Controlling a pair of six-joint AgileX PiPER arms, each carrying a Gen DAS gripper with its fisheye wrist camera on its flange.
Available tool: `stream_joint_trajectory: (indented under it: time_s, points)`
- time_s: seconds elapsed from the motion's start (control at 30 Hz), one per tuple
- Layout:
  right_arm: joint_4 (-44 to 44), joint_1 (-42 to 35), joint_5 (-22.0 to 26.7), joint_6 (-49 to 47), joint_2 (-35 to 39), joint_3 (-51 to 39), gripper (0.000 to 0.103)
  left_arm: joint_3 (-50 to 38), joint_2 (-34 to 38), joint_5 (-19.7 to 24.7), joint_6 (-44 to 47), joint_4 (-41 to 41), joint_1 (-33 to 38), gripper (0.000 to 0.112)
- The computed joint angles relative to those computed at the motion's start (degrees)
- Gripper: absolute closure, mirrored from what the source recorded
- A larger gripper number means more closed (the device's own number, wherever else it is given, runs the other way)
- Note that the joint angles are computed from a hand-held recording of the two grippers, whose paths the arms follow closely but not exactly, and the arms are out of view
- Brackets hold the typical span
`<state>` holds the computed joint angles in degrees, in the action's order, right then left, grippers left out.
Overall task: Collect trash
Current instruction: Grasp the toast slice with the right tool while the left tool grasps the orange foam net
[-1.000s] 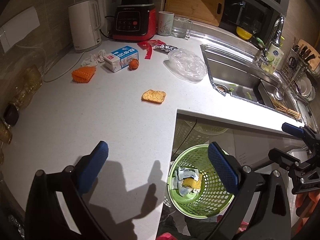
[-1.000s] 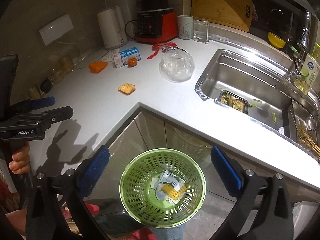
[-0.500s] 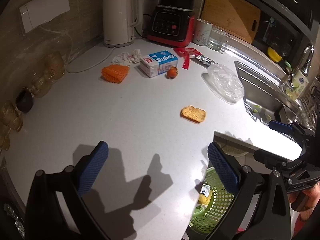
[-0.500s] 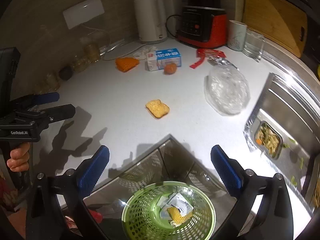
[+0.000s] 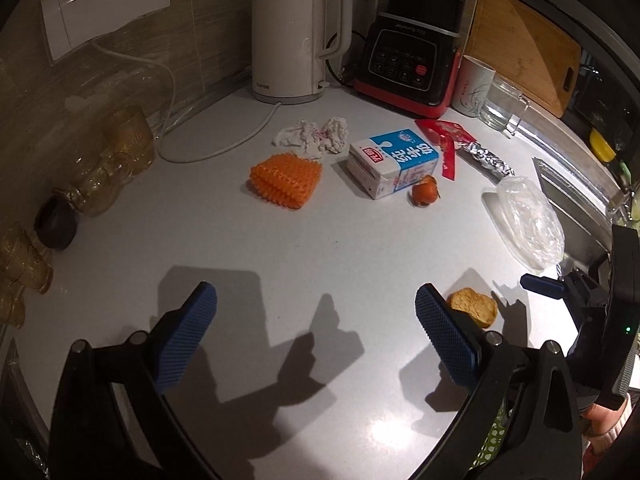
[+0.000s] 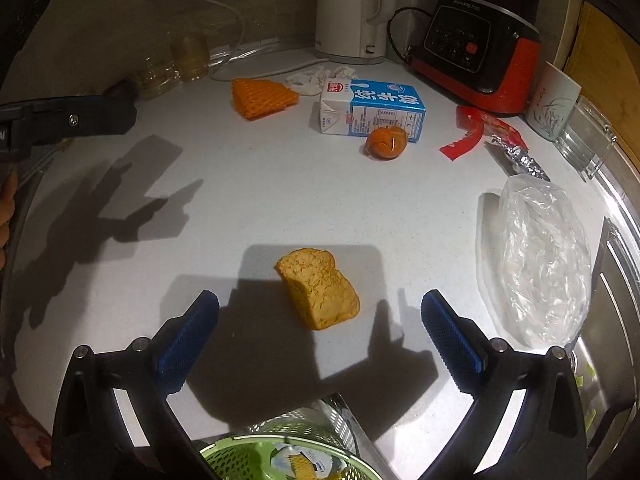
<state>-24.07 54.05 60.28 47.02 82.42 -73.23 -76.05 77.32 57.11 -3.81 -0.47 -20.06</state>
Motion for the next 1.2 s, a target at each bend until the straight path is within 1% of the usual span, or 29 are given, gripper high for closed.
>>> stream_joint_trajectory:
  time_s: [0.03, 0.13, 0.23, 0.3, 0.37, 0.4, 0.43, 0.47, 0.53, 0.6, 0.67, 0.73, 0.8, 1.03, 1.2]
  points:
    - [0.88, -1.03, -1.22, -0.70, 0.05, 0.60, 0.011, -0.43, 1.05, -0.52, 0.14, -0.13, 0.52, 0.017]
    - [3.80, -3.82, -3.04, -3.88, 0.93, 1.11, 0.017, -1.31, 3.66, -1.64, 1.17, -1.64, 2.13, 0.017]
    - [6.05, -5.57, -4.07, -6.95, 1.68, 1.41, 0.023, -1.65, 5.64, -2.82, 1.72, -2.26, 2.86, 0.017]
    - [5.79, -5.64, -4.49, -7.74, 1.92, 1.61, 0.024, -2.25, 7.16, -3.18, 2.18, -2.63, 3.18, 0.017]
    - [5.51, -5.44, -4.12, -8.81, 2.34, 1.13, 0.028, -3.01, 8.72, -3.44, 2.34, -3.05, 3.55, 0.017]
    - [5.48, -5.57, -4.14, -9.36, 2.41, 0.99, 0.033, -3.44, 9.49, -3.57, 2.45, -3.51, 3.81, 0.017]
    - [5.62, -5.71, -4.24, -9.69, 2.43, 0.86, 0.040, -3.88, 10.32, -3.77, 2.68, -4.23, 4.24, 0.017]
    - [5.69, -5.80, -4.27, -9.89, 2.43, 0.72, 0.044, -4.35, 11.11, -3.91, 2.87, -4.78, 4.59, 0.017]
    - [5.81, -5.88, -4.32, -10.32, 2.50, 0.44, 0.062, -5.58, 12.83, -4.40, 2.66, -4.89, 4.82, 0.017]
    - [5.88, -5.74, -4.35, -10.68, 2.63, 0.21, 0.071, -7.36, 14.80, -4.59, 2.33, -4.42, 4.72, 0.017]
    - [5.53, -5.57, -4.19, -10.57, 2.63, 0.10, 0.075, -9.42, 16.96, -4.75, 2.48, -4.49, 4.93, 0.017]
    - [5.67, -5.59, -4.48, -10.21, 2.19, 0.24, 0.082, -12.04, 19.43, -4.42, 2.03, -4.06, 5.03, 0.017]
    - [6.50, -6.08, -4.54, -10.21, 1.70, 0.17, 0.085, -15.12, 22.13, -3.71, 0.94, -3.37, 5.18, 0.017]
    - [8.84, -7.73, -5.72, -9.44, -1.21, 0.60, 0.085, -27.87, 32.36, 0.55, -3.78, -1.54, 5.53, 0.017]
    - [9.36, -8.27, -5.48, -9.16, -1.91, 0.08, 0.085, -33.86, 37.47, 3.21, -4.97, 1.13, 4.22, 0.017]
